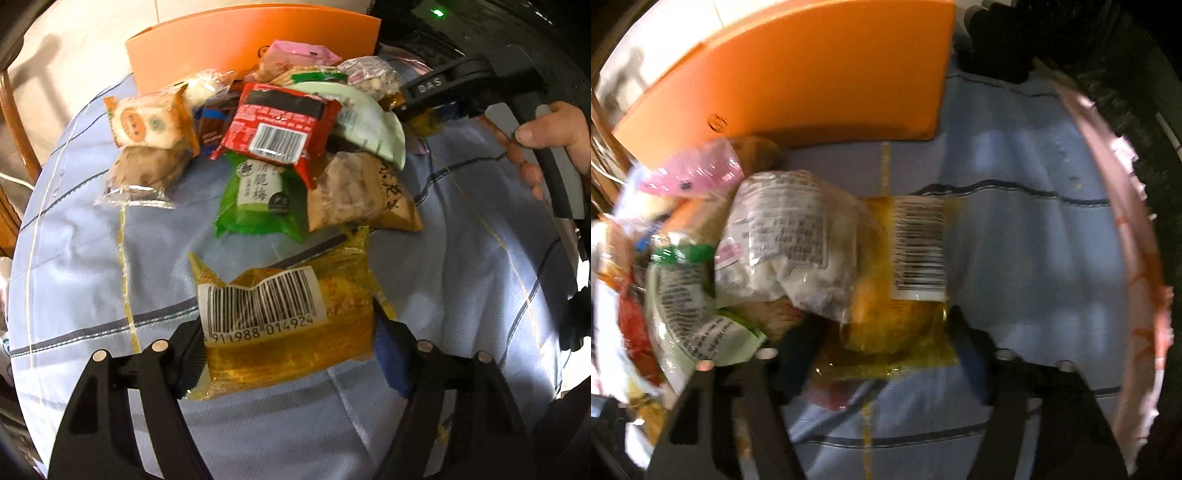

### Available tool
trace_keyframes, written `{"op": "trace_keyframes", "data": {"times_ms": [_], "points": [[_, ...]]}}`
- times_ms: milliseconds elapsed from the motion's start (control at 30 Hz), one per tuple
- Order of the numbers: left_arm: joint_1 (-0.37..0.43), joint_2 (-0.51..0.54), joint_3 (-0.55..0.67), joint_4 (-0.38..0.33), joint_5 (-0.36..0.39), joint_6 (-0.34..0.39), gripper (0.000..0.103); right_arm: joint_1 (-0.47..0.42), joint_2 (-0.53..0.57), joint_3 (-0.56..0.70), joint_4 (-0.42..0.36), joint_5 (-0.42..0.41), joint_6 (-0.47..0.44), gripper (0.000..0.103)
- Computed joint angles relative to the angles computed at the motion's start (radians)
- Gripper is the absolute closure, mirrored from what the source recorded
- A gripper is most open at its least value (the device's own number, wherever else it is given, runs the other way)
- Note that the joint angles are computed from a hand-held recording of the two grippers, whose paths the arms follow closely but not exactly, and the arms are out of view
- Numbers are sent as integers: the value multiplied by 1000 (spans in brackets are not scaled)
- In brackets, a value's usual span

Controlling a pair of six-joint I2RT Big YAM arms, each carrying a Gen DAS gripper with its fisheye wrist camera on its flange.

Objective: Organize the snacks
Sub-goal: 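Grasp yellow barcoded bread pack with left tool while right tool grasps yellow pack, then lift both yellow packs over the orange box and open both tools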

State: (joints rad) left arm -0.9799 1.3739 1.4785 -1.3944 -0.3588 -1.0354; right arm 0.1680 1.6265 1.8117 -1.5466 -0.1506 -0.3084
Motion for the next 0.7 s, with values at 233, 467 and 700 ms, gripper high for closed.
{"op": "trace_keyframes", "data": {"times_ms": [233, 467, 700], "points": [[-5, -28, -19, -6, -2, -27, 28, -43, -50, -4, 10, -114, -22, 62], [-17, -63, -19, -7, -35, -40, 28, -104, -150, -53, 10, -195, -18, 62], [-33, -84, 35, -38, -103, -47, 28, -142, -218, -29, -44, -287, -77, 62]]}}
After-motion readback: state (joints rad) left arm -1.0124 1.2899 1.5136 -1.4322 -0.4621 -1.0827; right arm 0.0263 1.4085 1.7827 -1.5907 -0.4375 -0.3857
